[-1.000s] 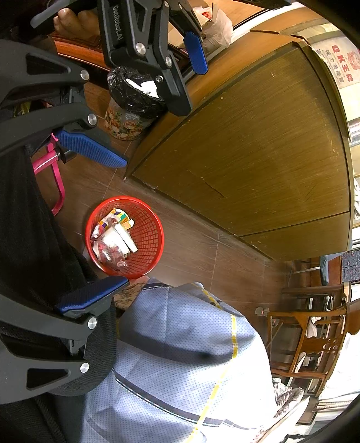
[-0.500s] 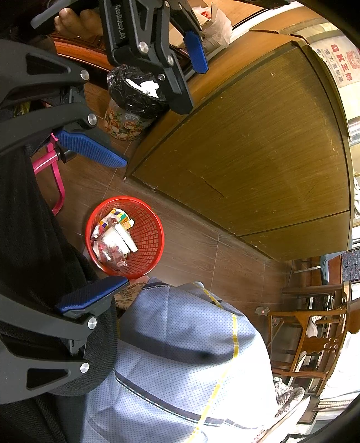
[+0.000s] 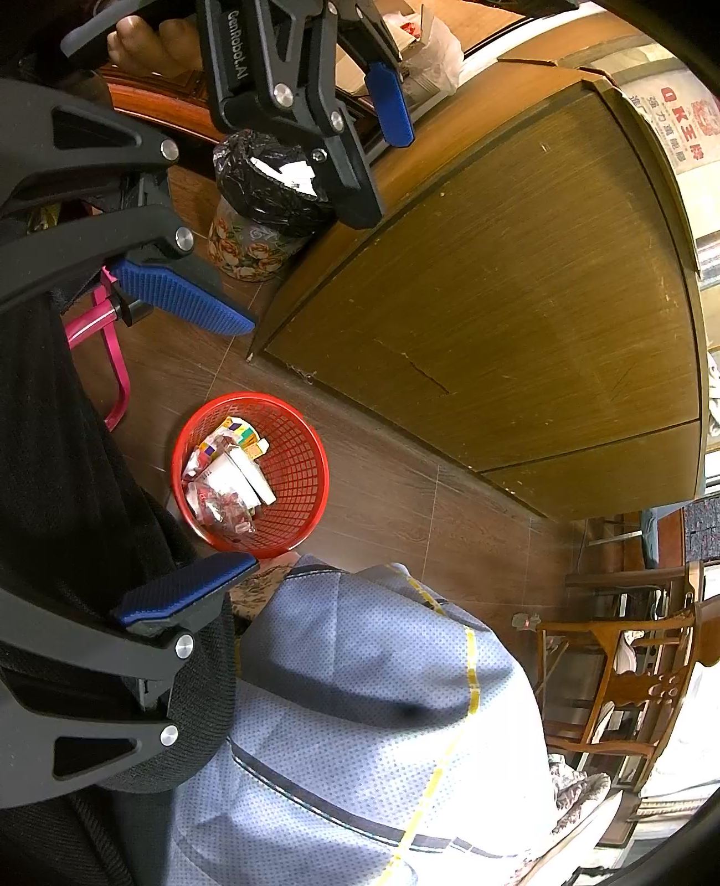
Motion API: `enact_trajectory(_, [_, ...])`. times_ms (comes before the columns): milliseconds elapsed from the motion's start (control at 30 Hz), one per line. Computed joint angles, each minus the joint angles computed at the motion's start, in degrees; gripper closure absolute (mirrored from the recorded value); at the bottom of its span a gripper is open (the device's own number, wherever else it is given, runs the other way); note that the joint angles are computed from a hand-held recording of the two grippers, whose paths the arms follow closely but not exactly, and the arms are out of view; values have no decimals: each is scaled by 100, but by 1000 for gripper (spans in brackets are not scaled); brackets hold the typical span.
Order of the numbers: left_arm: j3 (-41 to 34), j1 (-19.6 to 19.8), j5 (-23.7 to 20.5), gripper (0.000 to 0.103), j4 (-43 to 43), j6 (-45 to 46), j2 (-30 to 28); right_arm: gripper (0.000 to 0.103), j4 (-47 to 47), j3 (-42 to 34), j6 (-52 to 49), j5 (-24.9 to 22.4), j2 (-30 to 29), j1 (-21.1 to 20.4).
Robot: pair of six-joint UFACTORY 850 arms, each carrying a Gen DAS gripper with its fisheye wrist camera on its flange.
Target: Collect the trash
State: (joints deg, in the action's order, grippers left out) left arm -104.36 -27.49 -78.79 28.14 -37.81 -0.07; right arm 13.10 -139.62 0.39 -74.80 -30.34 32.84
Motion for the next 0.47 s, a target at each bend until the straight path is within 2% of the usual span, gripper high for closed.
enact_trajectory(467, [-8, 85, 22, 7, -47, -20, 7, 24, 7, 48, -8, 23, 26, -6])
